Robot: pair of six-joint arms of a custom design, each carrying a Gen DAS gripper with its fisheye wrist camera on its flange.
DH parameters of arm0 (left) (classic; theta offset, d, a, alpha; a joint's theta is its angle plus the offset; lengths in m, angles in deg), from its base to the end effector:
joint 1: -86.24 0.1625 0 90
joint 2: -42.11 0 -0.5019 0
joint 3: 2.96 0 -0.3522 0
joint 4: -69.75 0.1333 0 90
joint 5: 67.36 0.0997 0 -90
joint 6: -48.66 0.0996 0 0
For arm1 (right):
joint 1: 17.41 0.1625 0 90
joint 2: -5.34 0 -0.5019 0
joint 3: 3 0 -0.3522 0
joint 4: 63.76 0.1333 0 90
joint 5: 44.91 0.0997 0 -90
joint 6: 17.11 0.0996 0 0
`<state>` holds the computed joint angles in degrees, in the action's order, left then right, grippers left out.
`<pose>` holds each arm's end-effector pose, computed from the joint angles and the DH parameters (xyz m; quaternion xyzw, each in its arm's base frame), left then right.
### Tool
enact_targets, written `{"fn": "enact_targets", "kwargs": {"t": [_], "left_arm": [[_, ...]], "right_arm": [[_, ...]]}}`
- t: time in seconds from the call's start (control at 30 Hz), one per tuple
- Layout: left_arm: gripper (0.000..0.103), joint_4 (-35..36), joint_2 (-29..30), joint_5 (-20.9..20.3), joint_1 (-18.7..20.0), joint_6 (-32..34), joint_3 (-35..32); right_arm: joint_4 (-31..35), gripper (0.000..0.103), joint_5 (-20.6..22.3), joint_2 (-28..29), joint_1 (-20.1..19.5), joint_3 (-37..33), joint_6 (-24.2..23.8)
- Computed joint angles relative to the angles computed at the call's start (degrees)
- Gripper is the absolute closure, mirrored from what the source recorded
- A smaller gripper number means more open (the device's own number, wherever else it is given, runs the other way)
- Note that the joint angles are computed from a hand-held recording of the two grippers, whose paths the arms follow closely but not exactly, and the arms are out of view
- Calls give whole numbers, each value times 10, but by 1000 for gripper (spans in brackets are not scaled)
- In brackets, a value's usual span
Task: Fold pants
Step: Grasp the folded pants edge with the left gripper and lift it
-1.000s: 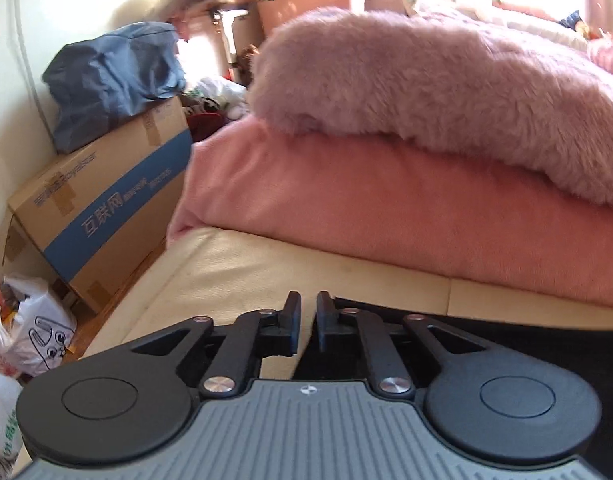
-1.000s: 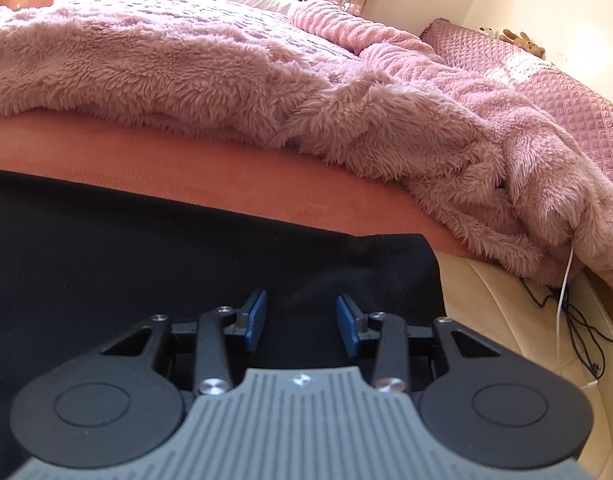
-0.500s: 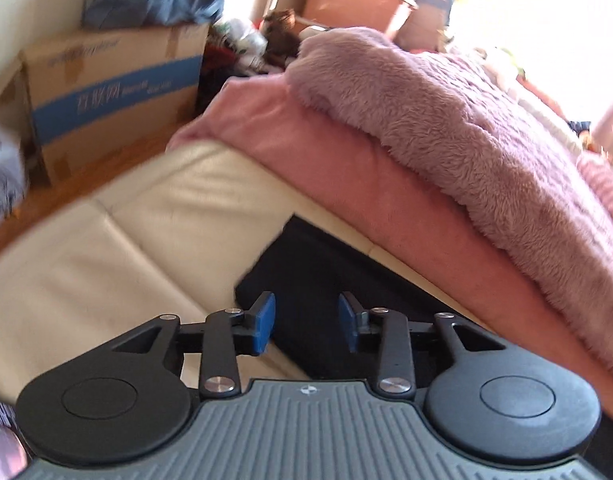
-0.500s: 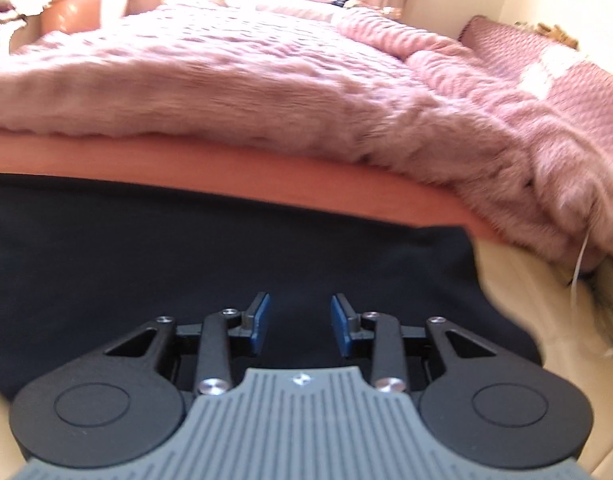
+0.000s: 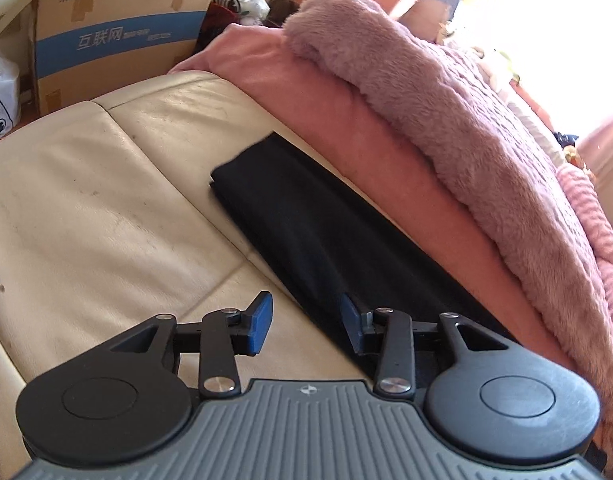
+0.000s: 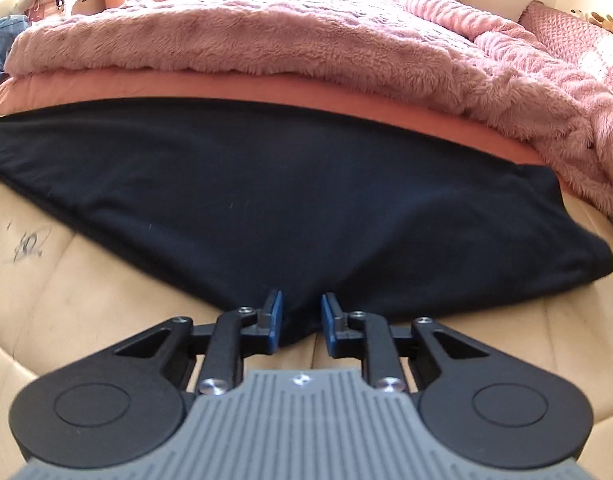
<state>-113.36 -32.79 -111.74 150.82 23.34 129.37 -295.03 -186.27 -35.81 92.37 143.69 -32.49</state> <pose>-0.0050 -0.4869 0.3518 -0.1180 0.8776 -0.4133 0.2124 0.1879 -0.3584 0.1612 0.1323 -0.8579 0.2921 0.4015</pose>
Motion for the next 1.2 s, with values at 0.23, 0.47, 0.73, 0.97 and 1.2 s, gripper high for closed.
{"fn": "enact_targets", "kwargs": {"t": [0.23, 0.47, 0.73, 0.97, 1.2], "left_arm": [[50, -63, 12, 7, -6, -51, 32], [49, -148, 37, -1, 24, -65, 20], [49, -252, 85, -21, 62, -33, -9], [54, -316, 105, -53, 89, 18, -22], [76, -330, 110, -74, 116, 18, -41]], "right_arm": [[21, 87, 16, -16, -7, 11, 33], [3, 86, 33, -45, -9, 0, 25], [-42, 86, 39, -26, -42, -37, 10], [-48, 81, 32, -2, -57, -48, 10], [-47, 81, 27, 2, -56, -50, -8]]}}
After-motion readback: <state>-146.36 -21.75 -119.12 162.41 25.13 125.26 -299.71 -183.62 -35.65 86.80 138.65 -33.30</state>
